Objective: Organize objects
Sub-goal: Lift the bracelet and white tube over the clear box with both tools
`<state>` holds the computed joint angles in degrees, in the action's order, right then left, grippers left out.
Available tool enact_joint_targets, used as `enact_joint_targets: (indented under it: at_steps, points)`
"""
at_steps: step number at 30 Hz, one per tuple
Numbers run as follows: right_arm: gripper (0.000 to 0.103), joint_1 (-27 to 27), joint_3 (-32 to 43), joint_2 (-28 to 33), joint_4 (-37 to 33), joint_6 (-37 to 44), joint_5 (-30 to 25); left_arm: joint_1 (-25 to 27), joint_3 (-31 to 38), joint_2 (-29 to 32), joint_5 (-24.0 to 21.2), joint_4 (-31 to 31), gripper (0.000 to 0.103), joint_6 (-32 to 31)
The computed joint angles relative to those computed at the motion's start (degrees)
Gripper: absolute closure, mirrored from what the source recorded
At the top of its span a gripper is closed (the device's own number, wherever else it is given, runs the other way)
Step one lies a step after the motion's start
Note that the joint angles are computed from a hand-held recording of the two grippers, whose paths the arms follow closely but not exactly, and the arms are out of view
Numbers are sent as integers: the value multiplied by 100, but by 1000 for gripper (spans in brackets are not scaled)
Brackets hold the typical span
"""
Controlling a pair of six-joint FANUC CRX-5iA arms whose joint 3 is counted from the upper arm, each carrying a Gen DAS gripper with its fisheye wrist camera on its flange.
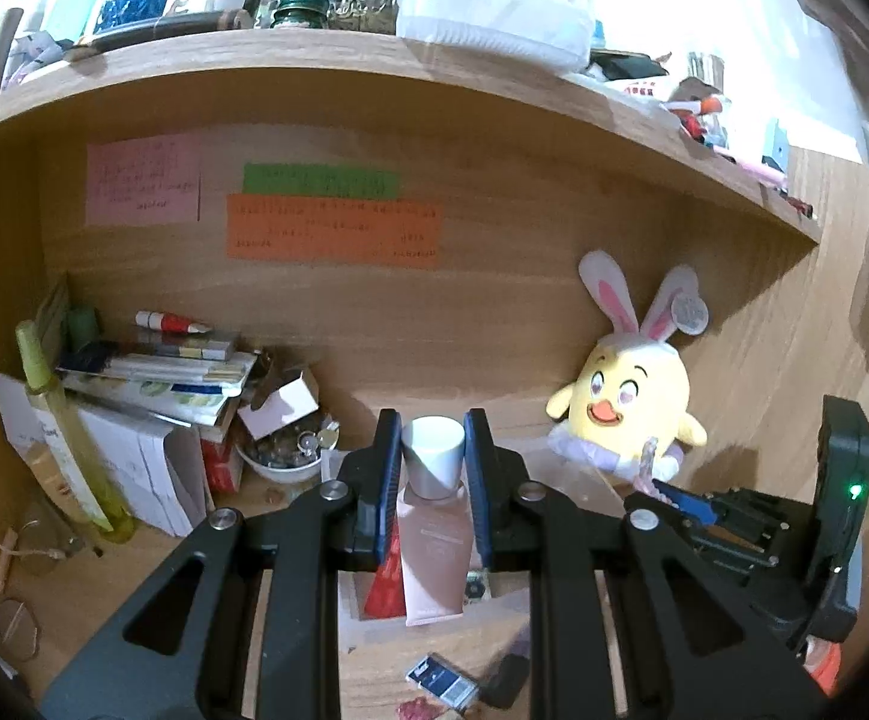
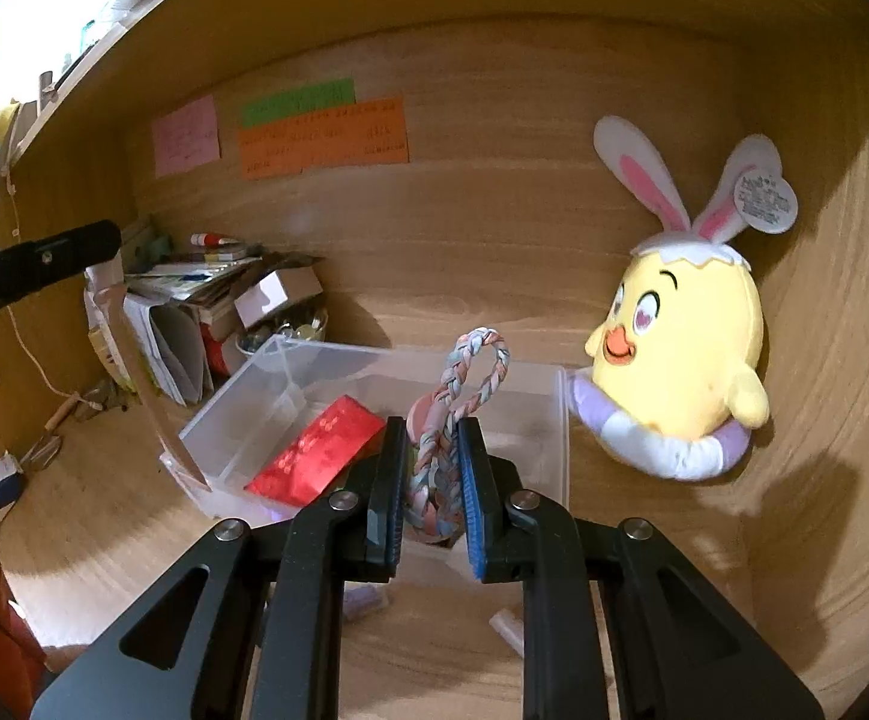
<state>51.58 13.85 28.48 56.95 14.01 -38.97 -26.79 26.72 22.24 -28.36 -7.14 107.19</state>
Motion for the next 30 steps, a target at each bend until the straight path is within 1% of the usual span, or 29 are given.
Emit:
enact_joint_targets:
  at_steps: [4, 6, 11, 16, 19, 23, 26, 28, 30]
  points:
    - [88, -51, 270, 159, -254, 305, -12, -22, 222, 167, -28, -212, 83, 207]
    - [88, -66, 410, 243, -413, 469, -54, -13, 358, 300, -114, -168, 83, 158]
    - [88, -108, 822, 512, -874, 918, -234, 76, 560, 633, -178, 365, 83, -277]
    - [88, -149, 1148, 725, -1270, 1267, -421, 185, 655, 959, -217, 1363, 83, -1061]
    - [88, -167, 1327, 841, -1478, 1460, -527, 211, 742, 1125, -295, 1745, 83, -1330]
    - [88, -179, 1571, 993, -1720, 1714, -678, 270, 928, 1396, -515, 2216, 83, -1603]
    - [88, -184, 1731, 1090, -1874, 1889, -778, 335, 1019, 1599, -699, 2734, 83, -1941]
    - [88, -184, 1850, 1159, -1981, 2014, -854, 365, 1173, 1735, -888, 2812, 83, -1944]
    - [88, -183, 1992, 1239, -2097, 2160, -940, 381, 1298, 1814, -1006, 2668, 83, -1785]
